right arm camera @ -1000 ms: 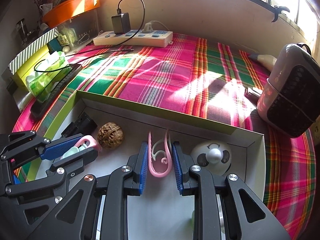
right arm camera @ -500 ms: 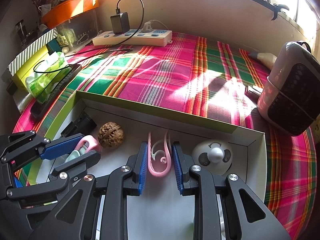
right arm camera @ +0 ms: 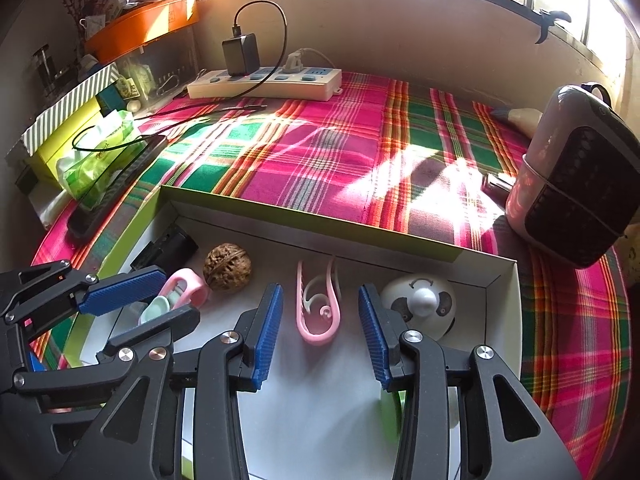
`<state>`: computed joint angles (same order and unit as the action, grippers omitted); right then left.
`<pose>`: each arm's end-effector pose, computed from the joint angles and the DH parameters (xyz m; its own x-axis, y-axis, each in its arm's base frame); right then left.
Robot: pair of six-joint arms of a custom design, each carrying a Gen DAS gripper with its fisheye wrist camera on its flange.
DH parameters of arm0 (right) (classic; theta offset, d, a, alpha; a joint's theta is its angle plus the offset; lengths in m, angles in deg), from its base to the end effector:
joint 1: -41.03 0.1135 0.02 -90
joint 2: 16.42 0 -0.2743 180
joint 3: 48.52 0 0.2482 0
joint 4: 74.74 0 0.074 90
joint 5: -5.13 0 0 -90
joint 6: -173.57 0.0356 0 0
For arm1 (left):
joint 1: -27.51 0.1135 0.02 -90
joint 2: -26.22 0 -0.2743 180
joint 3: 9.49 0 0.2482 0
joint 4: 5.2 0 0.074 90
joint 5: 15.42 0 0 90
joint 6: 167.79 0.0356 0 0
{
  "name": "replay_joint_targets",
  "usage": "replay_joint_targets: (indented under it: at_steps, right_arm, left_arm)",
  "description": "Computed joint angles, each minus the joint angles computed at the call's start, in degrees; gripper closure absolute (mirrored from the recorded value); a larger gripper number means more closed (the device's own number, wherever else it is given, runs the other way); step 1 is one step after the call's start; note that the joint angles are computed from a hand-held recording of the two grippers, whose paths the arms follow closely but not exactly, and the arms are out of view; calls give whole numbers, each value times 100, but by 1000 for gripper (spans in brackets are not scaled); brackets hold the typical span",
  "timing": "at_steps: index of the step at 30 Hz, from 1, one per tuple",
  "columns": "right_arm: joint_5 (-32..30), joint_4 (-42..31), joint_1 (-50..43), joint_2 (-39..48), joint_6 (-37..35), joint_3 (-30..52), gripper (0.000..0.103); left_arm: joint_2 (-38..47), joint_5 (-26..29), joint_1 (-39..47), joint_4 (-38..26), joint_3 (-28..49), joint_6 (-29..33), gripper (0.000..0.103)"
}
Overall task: Organize objects
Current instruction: 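Lower and open the left gripper in the tray while the right gripper releases the hook clip, then withdraw both open grippers toward the remaining items on the cloth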
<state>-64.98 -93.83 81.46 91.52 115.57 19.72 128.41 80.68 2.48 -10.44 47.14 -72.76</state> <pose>0.2751 0.2185 0.1240 -0.8042 -0.0305 -0.5936 -0.0584 0.9979 0.0278 0.2891 -0.1392 0.1196 -0.6572 0.4031 -0.6368 0.5413 0.8404 -0.0266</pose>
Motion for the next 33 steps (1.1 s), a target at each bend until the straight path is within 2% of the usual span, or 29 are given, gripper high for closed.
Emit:
replay_joint_targets:
  at_steps: [9,19,23,33]
  right_arm:
    - [253,-99,216,-587,99,-309,62]
    - [1066,-753,522,-1919,-152,-289,62]
    - [1315,-740,709,-2309,-90,-496,62]
    - [1356,-334,1081,-2641,334,-1453,62]
  left_arm:
    - [-478,9,8,-89,-269,72,73]
    - [-1312,-7,-43,-407,-377,74,73]
    - [-1593,106,-39,-431,-543,-28,73]
    - [-2053,11,-202,-159,-1253,-204,73]
